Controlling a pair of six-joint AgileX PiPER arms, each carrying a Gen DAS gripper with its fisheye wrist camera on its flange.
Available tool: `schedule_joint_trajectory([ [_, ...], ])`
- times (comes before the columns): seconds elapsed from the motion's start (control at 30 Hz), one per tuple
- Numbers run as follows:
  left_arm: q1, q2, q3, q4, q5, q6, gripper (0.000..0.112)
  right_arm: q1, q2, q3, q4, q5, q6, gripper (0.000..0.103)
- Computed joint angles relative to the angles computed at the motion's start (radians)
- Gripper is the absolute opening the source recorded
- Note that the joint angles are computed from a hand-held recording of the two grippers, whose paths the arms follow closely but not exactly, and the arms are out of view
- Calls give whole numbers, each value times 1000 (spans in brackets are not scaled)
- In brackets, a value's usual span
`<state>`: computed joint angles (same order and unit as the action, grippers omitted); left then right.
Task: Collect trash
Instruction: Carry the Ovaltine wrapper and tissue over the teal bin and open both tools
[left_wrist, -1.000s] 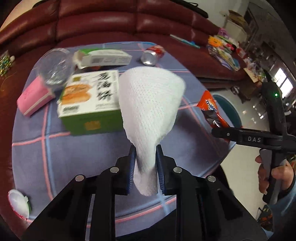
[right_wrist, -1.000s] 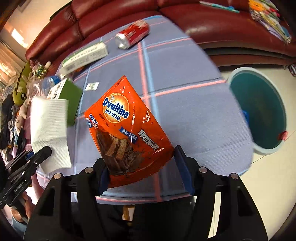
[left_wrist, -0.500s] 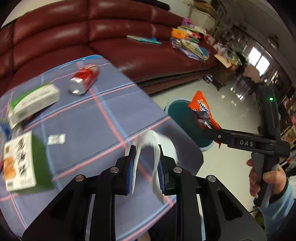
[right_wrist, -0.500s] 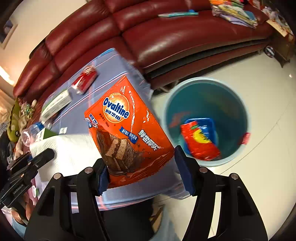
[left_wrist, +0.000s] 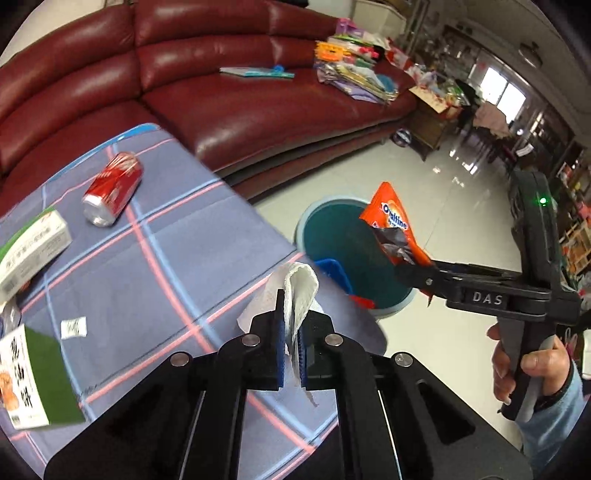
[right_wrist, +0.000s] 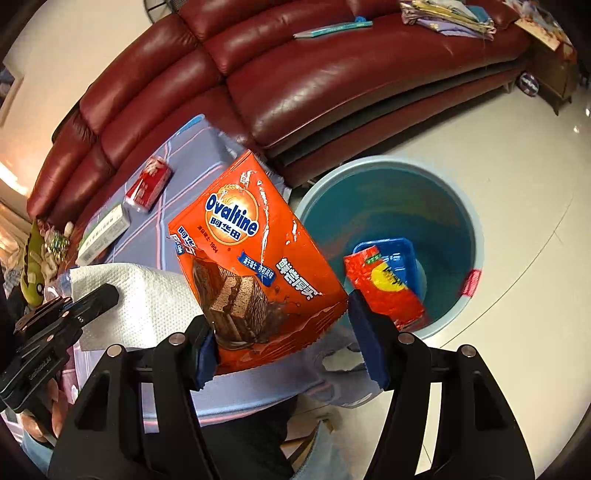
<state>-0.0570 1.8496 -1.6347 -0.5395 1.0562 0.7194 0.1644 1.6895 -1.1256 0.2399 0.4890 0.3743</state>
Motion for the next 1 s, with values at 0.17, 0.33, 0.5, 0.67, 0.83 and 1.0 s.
schedule_joint_trajectory([
  [0.17,-78,72,-141,-32,49,-51,6,-86,-51,58,42,-17,-45,60],
  [0.33,-184,176,-306,-32,79,-110,6,-173,-91,96,41,-8,-58,60],
  [0.5,-257,301,-447,14,104,-177,7,-230,-81,107,56,6,-88,60],
  [0.67,-293,425,-565,69,144,-234,22,-264,-45,106,102,11,-142,60],
  [0.83,-300,423,-506,112,48,-246,74,-284,4,84,143,17,-199,60],
  [1.0,-283,418,-480,142,27,-244,81,-293,75,48,197,24,-257,61],
])
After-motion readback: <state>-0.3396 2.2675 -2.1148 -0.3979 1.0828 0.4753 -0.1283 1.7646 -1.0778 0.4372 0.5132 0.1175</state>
